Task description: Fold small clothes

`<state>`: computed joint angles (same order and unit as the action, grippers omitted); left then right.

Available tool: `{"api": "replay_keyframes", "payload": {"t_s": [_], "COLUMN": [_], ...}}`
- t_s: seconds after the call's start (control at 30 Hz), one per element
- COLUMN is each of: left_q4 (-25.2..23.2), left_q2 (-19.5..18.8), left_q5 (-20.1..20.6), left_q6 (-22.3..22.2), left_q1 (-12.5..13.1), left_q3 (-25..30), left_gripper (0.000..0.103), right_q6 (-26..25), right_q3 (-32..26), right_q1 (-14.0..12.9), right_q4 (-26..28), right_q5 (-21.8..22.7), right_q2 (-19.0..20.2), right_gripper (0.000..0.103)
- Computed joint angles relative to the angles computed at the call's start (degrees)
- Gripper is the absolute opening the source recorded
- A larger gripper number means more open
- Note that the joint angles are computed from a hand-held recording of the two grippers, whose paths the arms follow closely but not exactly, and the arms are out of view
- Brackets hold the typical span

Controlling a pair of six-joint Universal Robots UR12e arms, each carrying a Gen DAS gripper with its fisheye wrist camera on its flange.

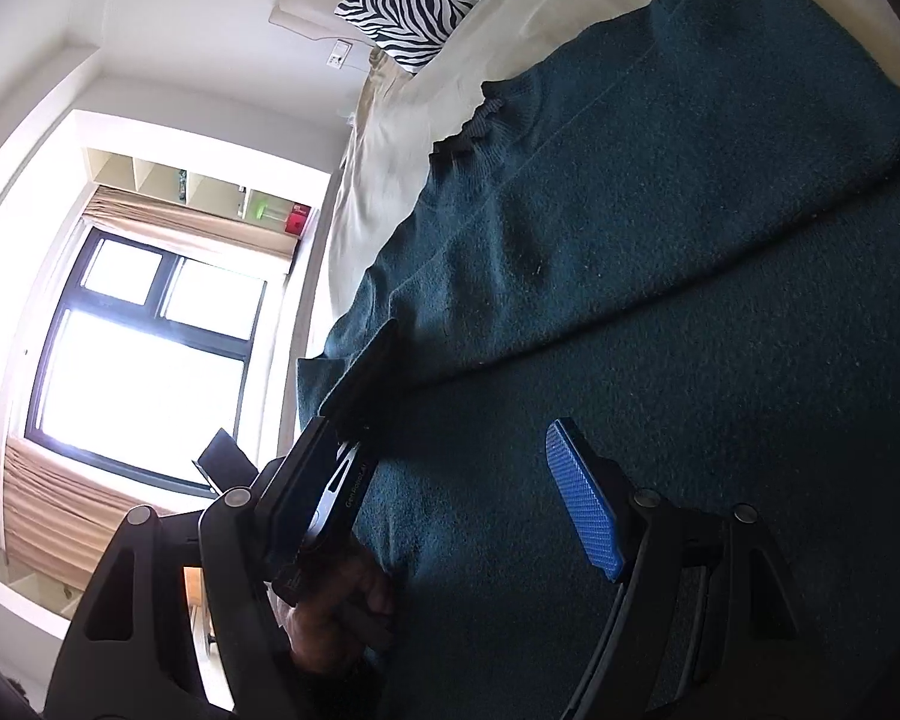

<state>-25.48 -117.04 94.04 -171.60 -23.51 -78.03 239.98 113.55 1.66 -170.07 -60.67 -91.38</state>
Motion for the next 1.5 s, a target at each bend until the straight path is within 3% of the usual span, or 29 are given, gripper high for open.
{"api": "replay_keyframes", "payload": {"t_s": [0.17,0.27,0.4,0.43,0.5,0.53,0.6,0.63,0.8,0.9,1.1,1.33,1.5], "left_q4": [2.43,3.43,3.89,3.92,4.4,4.84,6.26,7.46,14.53,16.94,19.44,16.66,16.69], "left_q2": [0.81,1.05,1.45,1.52,1.79,1.98,2.41,2.7,3.95,4.32,4.59,3.63,3.45], "left_q5": [1.28,0.03,-2.55,-3.12,-4.5,-5.43,-7.73,-9.14,-14.99,-17.17,-19.26,-21.92,-22.18], "left_q6": [1.51,0.89,-2.18,-2.87,-4.04,-4.73,-6.46,-7.57,-13.43,-16.49,-22.52,-35.13,-35.1], "left_q1": [-0.28,0.11,1.13,1.34,1.79,2.08,2.79,3.24,5.28,6.18,7.63,10.15,10.18], "left_q3": [-1.99,-2.42,-2.94,-3.02,-3.42,-3.72,-4.47,-5.06,-8.0,-8.95,-10.06,-9.92,-9.97], "left_gripper": [0.039,0.042,0.045,0.045,0.053,0.057,0.07,0.072,0.079,0.08,0.08,0.078,0.077], "right_q6": [4.37,7.25,5.76,4.68,1.45,-0.17,-4.1,-5.48,-13.77,-17.18,-18.85,-17.84,-17.07], "right_q3": [-6.98,-10.33,-14.34,-15.13,-16.65,-17.26,-18.43,-18.88,-21.91,-23.05,-20.36,-13.17,-10.78], "right_q1": [0.77,1.49,2.39,2.6,2.86,3.01,3.56,3.82,5.26,4.6,0.88,-2.88,-4.61], "right_q4": [-0.44,-1.07,3.86,4.7,7.17,8.88,12.95,14.47,18.5,21.26,28.31,27.6,27.25], "right_q5": [5.52,8.2,10.81,10.7,10.94,10.59,8.02,6.77,-1.46,-5.19,-12.08,-14.4,-16.12], "right_q2": [7.98,11.7,14.95,15.41,16.05,16.14,15.82,15.55,13.85,12.83,9.34,4.37,2.6], "right_gripper": [0.072,0.072,0.07,0.065,0.043,0.026,0.015,0.008,0.007,0.007,0.007,0.007,0.007]}}
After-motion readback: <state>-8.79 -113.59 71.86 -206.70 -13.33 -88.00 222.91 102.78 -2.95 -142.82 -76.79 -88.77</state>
